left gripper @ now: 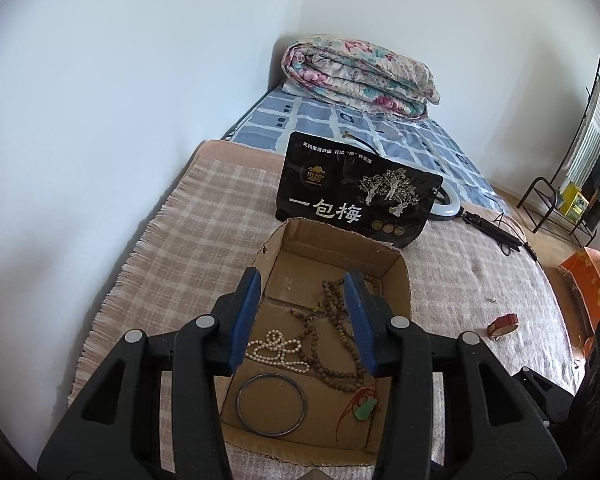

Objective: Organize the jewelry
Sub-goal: 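Open both tools to drop the necklace and pendant into the box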

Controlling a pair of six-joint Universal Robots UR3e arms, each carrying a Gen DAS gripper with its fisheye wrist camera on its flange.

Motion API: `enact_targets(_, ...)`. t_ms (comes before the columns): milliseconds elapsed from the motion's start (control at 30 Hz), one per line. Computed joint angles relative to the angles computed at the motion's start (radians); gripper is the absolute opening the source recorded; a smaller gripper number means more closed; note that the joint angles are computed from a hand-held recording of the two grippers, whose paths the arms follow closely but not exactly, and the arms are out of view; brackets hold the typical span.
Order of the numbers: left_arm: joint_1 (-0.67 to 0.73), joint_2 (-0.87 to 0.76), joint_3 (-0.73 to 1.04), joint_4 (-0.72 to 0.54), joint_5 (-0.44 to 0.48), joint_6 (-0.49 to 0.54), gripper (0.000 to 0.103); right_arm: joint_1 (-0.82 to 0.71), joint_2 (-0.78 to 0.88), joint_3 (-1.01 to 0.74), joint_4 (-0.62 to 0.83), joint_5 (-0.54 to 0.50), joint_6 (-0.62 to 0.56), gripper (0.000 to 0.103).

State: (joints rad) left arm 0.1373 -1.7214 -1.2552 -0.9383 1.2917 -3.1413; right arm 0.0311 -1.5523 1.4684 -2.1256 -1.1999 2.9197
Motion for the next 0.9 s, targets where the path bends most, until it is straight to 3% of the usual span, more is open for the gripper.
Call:
enact_targets(367,-0.07,0.023,0.005,0.014,0.048,-0.035,0.044,-0.101,-0.185,0.151,0.002,-0.02,-0.023,0.102)
enact_targets(467,-0.102,0.016,0.019,0.022,0.06,-0.047,0.056,-0.173,-0.25,0.188,0.045,0.003,-0.058,0.103)
enact_targets(567,-0.143,0.004,0.042,0.031,0.083,-0.059,0.063,-0.268,-0.329,0.229,0.099,0.032,-0.111,0.103)
enact_targets(733,-0.212,-0.027,0.095,0.01,0.106,-0.065,0.064,-0.481,-0.464,0.268,0.255,0.114,-0.242,0.103)
enact_targets(900,-0.276,-0.048,0.125,0.005,0.132,-0.062,0.064,-0.774,-0.586,0.258,0.49,0.229,-0.445,0.103)
